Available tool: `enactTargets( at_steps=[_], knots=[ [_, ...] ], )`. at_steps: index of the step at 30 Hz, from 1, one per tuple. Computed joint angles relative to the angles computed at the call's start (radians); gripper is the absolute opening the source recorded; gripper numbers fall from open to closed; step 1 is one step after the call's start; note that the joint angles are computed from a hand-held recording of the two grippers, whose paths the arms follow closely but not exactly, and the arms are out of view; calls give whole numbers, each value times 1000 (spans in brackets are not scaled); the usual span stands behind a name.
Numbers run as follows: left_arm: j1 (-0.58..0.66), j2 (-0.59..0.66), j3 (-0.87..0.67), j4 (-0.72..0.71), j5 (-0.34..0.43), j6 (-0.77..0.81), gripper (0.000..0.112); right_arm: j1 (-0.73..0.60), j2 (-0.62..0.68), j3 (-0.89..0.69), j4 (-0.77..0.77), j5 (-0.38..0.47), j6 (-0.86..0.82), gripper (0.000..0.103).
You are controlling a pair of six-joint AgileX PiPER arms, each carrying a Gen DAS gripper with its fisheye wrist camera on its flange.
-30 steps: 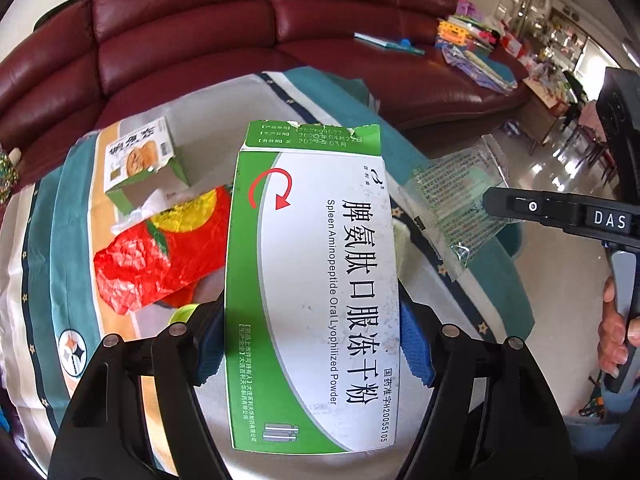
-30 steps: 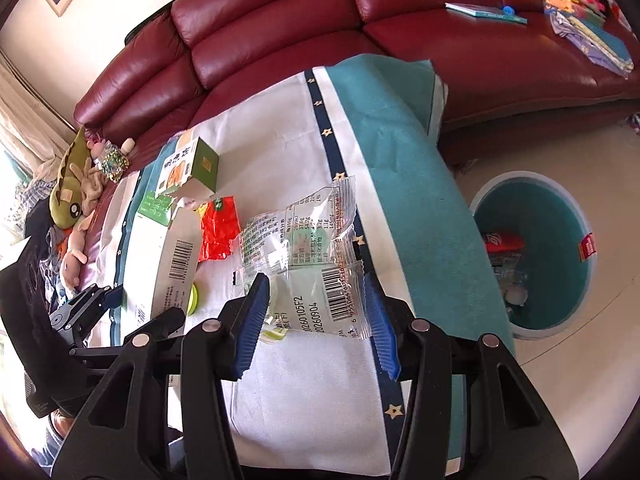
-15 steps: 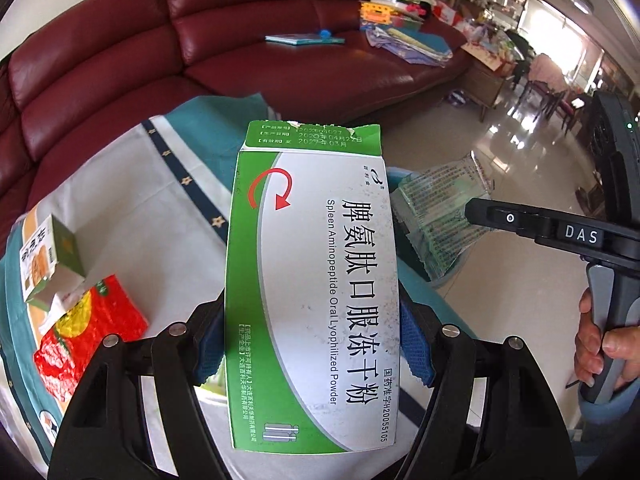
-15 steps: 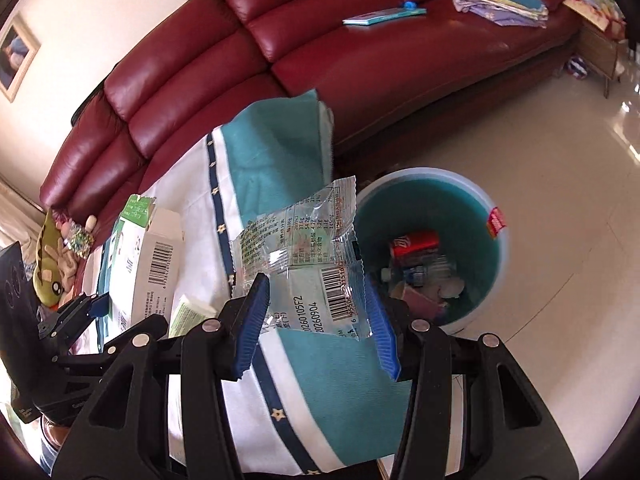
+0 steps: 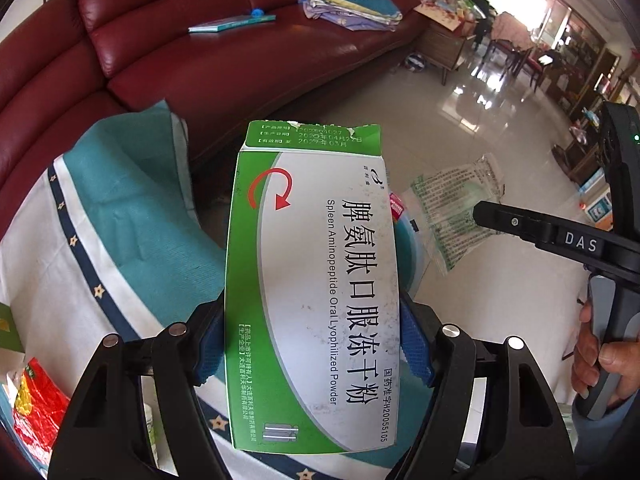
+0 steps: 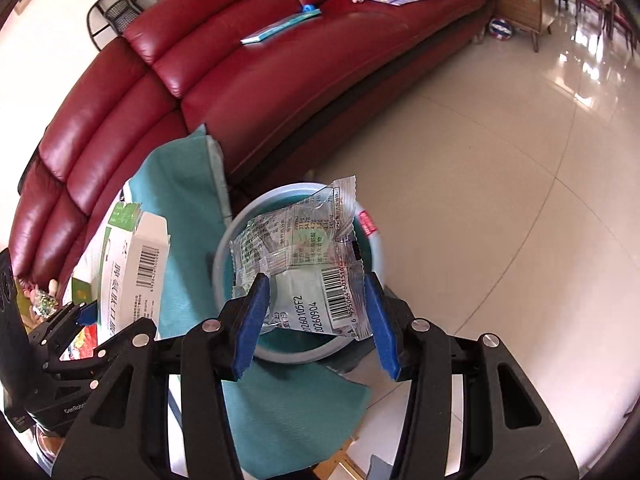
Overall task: Collect trash
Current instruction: 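Carry the box and bag over the teal bin with both tools, then open both tools to drop the box and bag into the bin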
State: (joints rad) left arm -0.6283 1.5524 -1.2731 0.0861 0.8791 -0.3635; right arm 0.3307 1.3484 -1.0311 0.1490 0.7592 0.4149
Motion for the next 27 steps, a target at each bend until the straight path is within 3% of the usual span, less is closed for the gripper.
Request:
enactTargets(
  at_steps=[7, 13, 20, 27],
  knots=[
    [32, 162, -118, -85, -29, 86, 73, -65, 56, -22, 2, 22, -41, 46],
    [42, 279, -215, -114, 9, 132, 75, -73, 89, -26, -20, 24, -22, 46],
    [66, 290, -200, -148, -11, 153, 79, -52, 131, -55, -29, 29, -7, 46],
    [59, 218, -114, -125, -40, 111, 94, -16, 164, -84, -37, 34, 2, 47]
  ],
)
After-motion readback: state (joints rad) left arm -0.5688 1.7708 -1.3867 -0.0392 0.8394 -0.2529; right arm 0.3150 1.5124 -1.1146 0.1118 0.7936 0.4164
